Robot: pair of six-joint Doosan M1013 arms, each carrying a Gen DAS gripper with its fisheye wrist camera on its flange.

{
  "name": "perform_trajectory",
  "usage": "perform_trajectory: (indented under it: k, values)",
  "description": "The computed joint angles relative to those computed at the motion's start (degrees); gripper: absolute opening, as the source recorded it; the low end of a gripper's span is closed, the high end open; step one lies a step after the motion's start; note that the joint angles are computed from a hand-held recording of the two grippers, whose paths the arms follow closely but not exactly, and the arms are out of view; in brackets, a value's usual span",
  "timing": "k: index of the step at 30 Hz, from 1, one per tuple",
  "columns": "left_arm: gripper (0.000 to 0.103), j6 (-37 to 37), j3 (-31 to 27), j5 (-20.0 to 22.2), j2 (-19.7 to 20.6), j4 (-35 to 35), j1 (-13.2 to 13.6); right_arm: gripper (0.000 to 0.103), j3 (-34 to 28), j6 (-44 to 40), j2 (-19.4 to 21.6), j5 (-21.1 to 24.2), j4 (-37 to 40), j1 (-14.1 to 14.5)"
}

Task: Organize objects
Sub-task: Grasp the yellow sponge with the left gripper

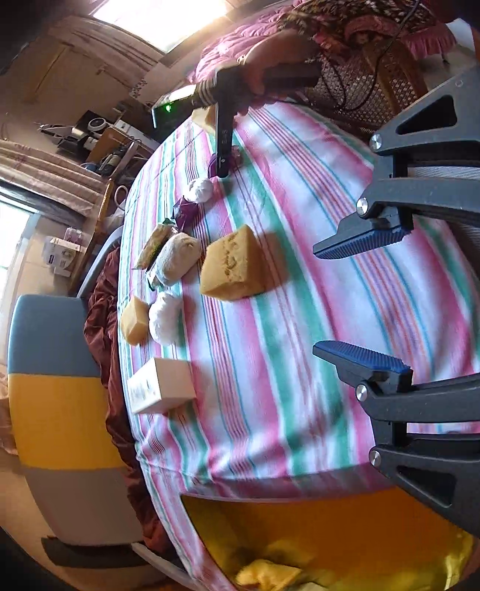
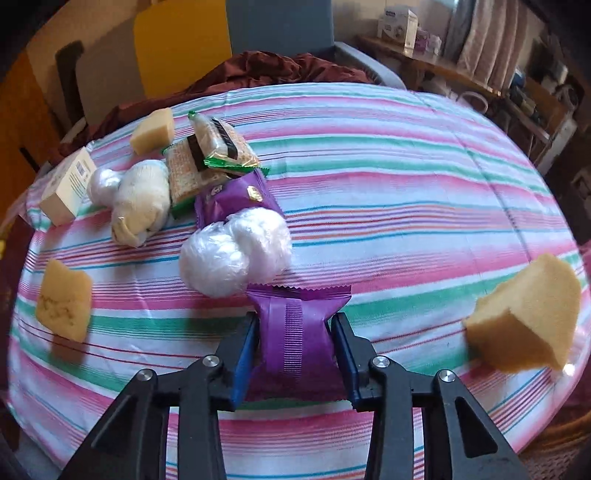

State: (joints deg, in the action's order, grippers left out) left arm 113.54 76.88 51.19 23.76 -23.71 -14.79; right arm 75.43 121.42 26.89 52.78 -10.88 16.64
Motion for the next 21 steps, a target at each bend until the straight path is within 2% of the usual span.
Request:
perform_trajectory:
  k: [6,8,11,15,17,21]
  values:
    - [0.060,-1.6,-5.3,3.4,4.1,1.0,-2.0,0.040,1.2,-5.9,-0.9,-2.3,8.3,0.2]
    - [0.063,-3.7,-7.0,3.0,5.4,2.8,-3.1,0.040,1.0,-6.9,-0.8,-2.3,7.9,1.0]
    - [0.075,-7.2,-8.6,1.2,6.7,7.4,-4.6,0.040,0.8,-7.2,-0.7,-2.1,6.6,2.0]
    - [0.078,-10.2,-10.8,0.8,8.5,9.7,-5.8,0.040,0.2,-5.7,-0.3,-1.0,2.6,2.8]
    - [0.083,-10.5,-11.3,0.1,9.1,10.7,-6.4,0.040,0.0,-5.6,-0.1,-1.1,3.1,2.5]
    - [0.083,-10.9,-12.0,-0.4,10.1,14.1,-7.5,0.040,-0.1,-4.7,-0.2,-1.0,3.1,2.1]
